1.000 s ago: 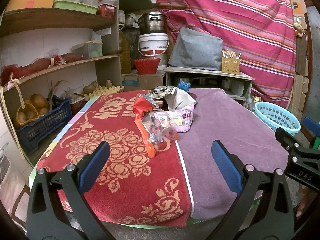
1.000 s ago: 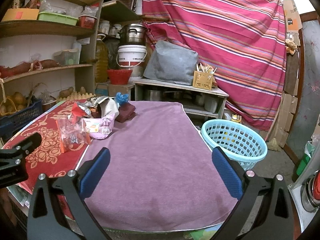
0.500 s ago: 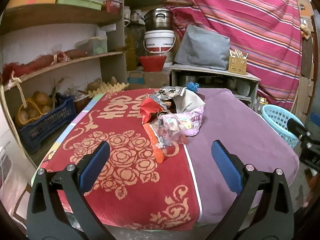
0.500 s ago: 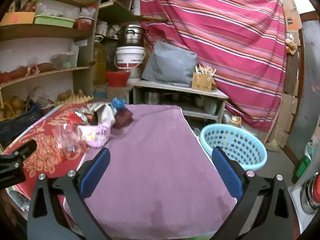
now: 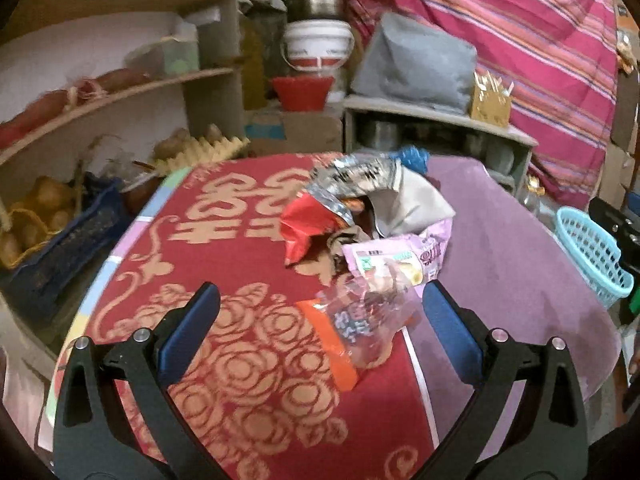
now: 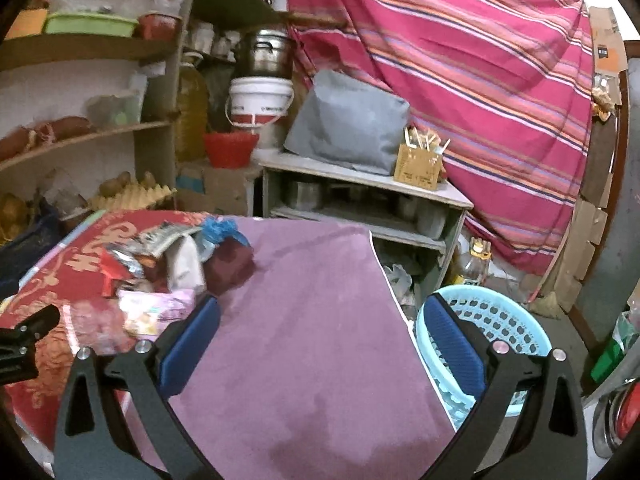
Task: Collect trash
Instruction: 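Grasp the clear plastic bag with the left tool while the right tool grasps the pink wrapper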
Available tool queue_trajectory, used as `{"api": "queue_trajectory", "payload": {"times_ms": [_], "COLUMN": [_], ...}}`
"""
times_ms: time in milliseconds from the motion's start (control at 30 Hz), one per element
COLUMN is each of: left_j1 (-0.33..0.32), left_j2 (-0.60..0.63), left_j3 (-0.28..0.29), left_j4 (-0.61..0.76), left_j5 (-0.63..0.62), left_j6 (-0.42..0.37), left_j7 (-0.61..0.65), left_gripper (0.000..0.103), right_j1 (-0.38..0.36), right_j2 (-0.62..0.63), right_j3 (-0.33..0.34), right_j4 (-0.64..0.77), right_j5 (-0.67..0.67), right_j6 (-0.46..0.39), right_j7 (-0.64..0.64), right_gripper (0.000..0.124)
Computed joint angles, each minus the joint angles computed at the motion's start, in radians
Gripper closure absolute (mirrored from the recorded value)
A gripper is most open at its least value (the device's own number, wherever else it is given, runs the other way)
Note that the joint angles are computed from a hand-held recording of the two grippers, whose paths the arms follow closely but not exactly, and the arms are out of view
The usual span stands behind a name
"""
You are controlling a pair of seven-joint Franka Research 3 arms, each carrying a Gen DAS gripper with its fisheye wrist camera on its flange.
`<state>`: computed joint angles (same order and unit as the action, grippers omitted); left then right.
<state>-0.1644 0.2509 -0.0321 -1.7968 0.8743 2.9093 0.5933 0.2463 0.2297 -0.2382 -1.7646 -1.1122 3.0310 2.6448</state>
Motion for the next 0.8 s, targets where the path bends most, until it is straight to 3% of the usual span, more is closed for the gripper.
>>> {"api": "queue_trajectory", "payload": {"times_ms": [100,200,267,333,467,567,700,800], "left_j1": [0.008,0.061,0.067,0.076,0.117,0.123,0.100,0.091], "left_j2": [0.057,0.103,0.126,0.139,0.143,0.127,0.086,0.063], "left_j3": [-0.023,-0.099,-0.114,-0.126,-0.174,-0.185,-0.146,-0.114], "left_j4": [0.045,0.073,0.099,0.112,0.110,0.093,0.054,0.039], "left_j5": [-0.052,-0.235,-0.304,-0.372,-0.525,-0.591,-0.611,-0.598], "left_j6": [-0.016,-0.028,-0.047,-0.047,-0.030,-0.031,-0.004,0.022], "left_j7": [0.086,0.277,0.355,0.418,0.566,0.641,0.650,0.631], "left_gripper": [0.005,0.012,0.028,0.038,0.078,0.090,0.092,0.092], "right_j1": [-0.011,-0.020,-0.037,-0.049,-0.031,-0.023,-0.031,0.016], "right_j2": [0.041,0.073,0.089,0.103,0.132,0.148,0.164,0.194], "right_j3": [0.003,0.015,0.034,0.051,0.046,0.056,0.115,0.099], "right_j4": [0.020,0.043,0.049,0.057,0.079,0.090,0.105,0.146], "right_j5": [0.057,0.164,0.258,0.341,0.440,0.518,0.646,0.671], "right_j6": [-0.008,-0.040,-0.042,-0.044,-0.041,-0.032,-0.035,-0.053], "right_j7": [-0.061,-0.167,-0.248,-0.311,-0.375,-0.440,-0.565,-0.614], "right_gripper": [0.025,0.025,0.025,0.025,0.025,0.025,0.025,0.025]}}
